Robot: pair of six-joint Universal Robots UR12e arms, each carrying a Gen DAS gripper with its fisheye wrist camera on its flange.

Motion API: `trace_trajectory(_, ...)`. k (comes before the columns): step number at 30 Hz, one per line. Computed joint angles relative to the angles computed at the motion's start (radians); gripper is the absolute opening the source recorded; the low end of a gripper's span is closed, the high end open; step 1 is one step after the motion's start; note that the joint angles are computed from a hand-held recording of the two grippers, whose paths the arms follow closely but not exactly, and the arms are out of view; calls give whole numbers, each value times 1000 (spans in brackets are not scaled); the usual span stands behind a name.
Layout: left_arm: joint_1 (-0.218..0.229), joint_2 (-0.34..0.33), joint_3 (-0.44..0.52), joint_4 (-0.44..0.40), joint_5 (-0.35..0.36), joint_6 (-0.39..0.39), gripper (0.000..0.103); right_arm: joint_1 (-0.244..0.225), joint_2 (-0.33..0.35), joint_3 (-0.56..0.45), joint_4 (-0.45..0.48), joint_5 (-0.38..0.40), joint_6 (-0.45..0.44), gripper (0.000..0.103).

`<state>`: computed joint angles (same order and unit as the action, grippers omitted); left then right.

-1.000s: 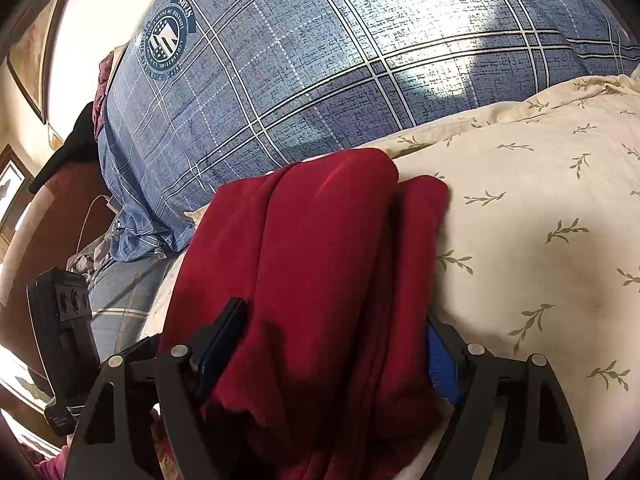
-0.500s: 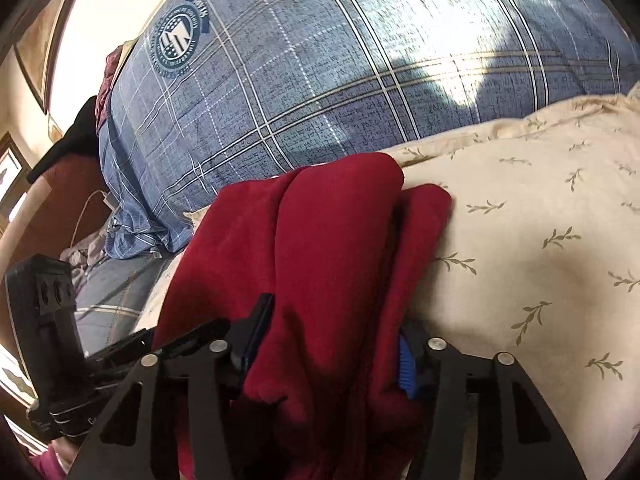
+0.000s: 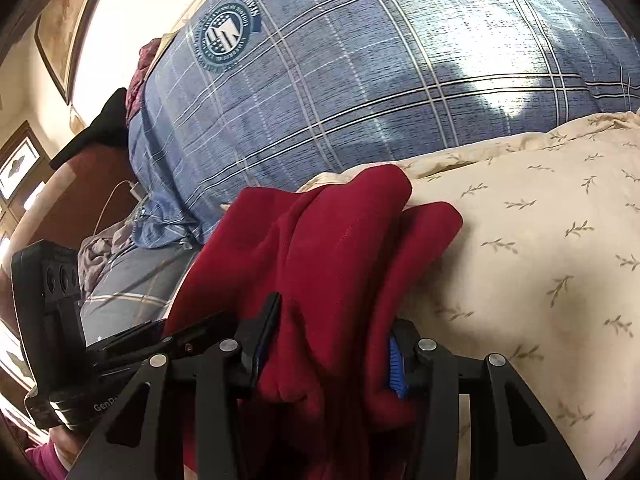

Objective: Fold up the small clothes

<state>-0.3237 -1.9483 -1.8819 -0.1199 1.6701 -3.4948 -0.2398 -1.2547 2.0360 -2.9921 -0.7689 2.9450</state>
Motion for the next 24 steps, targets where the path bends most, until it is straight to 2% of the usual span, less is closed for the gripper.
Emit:
trace_trajectory(4, -4, 36, -36, 5, 6, 9, 40, -1, -29, 23, 22, 13, -25, 46)
trace_trajectory(8, -9, 88, -92, -2, 20, 16, 41, 3, -69, 50, 87, 25, -85, 46)
trace_trajectory(10, -9, 106, -122, 0, 20, 10, 42, 17, -85, 56, 145, -28, -119, 53)
trace_trajectory(12, -13, 110, -134, -34, 32, 12, 45, 28, -98, 54, 215, -126, -86, 56)
trace_trajectory(13, -15, 109, -140, -45, 40, 17, 48, 24, -104, 59, 212, -143, -69, 57)
trace_trajectory(14, -18, 111, -153, -14, 52, 18, 51, 15, -117, 75, 177, -139, -55, 57)
trace_trajectory(16, -28, 120, -160, -3, 90, 18, 52, 16, -150, 106, 69, -194, -35, 57)
trace_trajectory(17, -33, 127, -162, -4, 113, 25, 52, 18, -168, 119, 27, -199, -52, 56)
trace_trajectory(19, -47, 132, -166, 18, 155, 33, 57, 26, -198, 128, 32, -172, -138, 44)
trace_trajectory(21, -58, 137, -175, 43, 197, 33, 63, 51, -213, 138, 40, -166, -205, 40)
trace_trajectory(22, -62, 140, -180, 53, 208, 24, 65, 67, -211, 140, 40, -185, -232, 34)
trace_trajectory(24, -71, 144, -193, 62, 226, 4, 68, 116, -193, 142, 26, -314, -282, 27)
